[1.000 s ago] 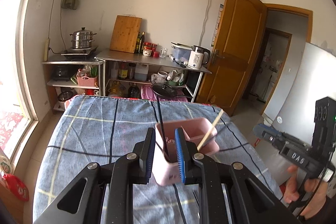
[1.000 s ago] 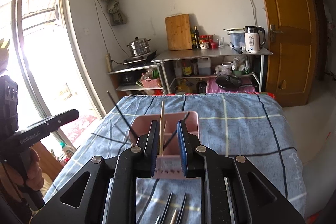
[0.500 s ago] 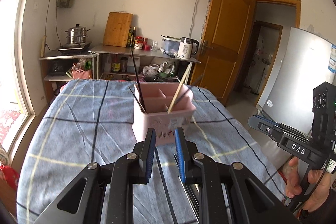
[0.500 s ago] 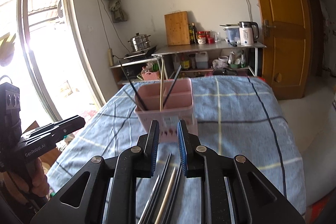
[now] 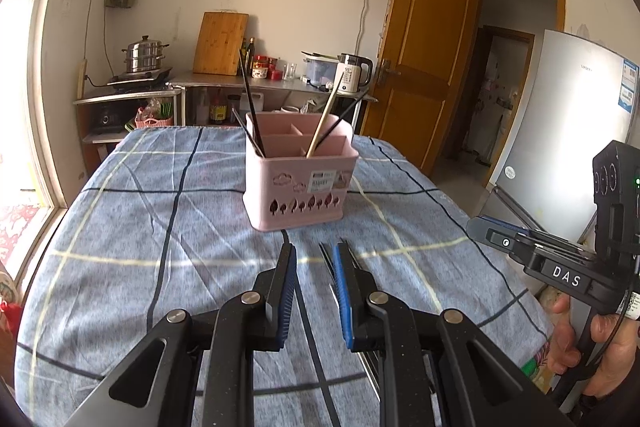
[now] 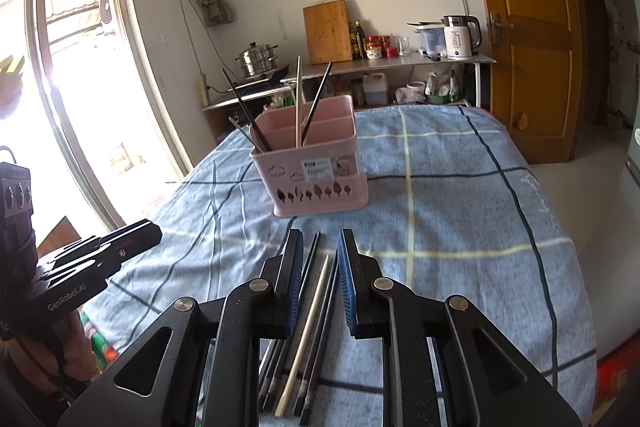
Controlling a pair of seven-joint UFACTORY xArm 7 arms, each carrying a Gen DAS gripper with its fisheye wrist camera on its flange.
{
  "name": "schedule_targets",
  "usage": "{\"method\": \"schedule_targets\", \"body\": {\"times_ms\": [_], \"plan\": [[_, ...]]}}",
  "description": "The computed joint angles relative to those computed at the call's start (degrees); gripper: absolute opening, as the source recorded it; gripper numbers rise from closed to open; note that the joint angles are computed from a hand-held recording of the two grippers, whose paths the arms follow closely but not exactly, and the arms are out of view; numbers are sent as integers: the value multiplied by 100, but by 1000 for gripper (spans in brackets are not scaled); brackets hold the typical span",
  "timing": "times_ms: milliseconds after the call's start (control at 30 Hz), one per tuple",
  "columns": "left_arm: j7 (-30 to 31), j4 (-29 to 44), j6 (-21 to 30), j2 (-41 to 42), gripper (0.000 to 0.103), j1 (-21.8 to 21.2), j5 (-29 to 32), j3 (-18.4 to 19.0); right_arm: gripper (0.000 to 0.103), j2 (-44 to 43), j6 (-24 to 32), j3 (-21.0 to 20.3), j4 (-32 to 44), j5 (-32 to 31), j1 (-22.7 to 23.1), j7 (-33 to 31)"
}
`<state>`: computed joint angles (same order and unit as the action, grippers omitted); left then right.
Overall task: Organize utensils
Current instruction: 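Withdraw both open tools back toward the remaining chopsticks on the cloth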
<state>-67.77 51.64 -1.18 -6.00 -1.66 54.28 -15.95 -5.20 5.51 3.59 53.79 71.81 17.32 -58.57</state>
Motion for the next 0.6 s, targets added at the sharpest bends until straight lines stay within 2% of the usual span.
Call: {"method": "schedule_targets", "body": {"times_ms": [267, 500, 600], "plan": [[-180, -137, 6, 63, 18, -69, 177, 2, 18, -32, -97, 8, -222, -218, 62, 138], [399, -91, 99, 333, 19, -530, -405, 315, 18, 69, -68, 14, -307, -477, 56, 379], [794, -77, 129, 473, 19, -769, -858, 479, 18, 153, -27, 41, -294, -667, 17, 552]]}}
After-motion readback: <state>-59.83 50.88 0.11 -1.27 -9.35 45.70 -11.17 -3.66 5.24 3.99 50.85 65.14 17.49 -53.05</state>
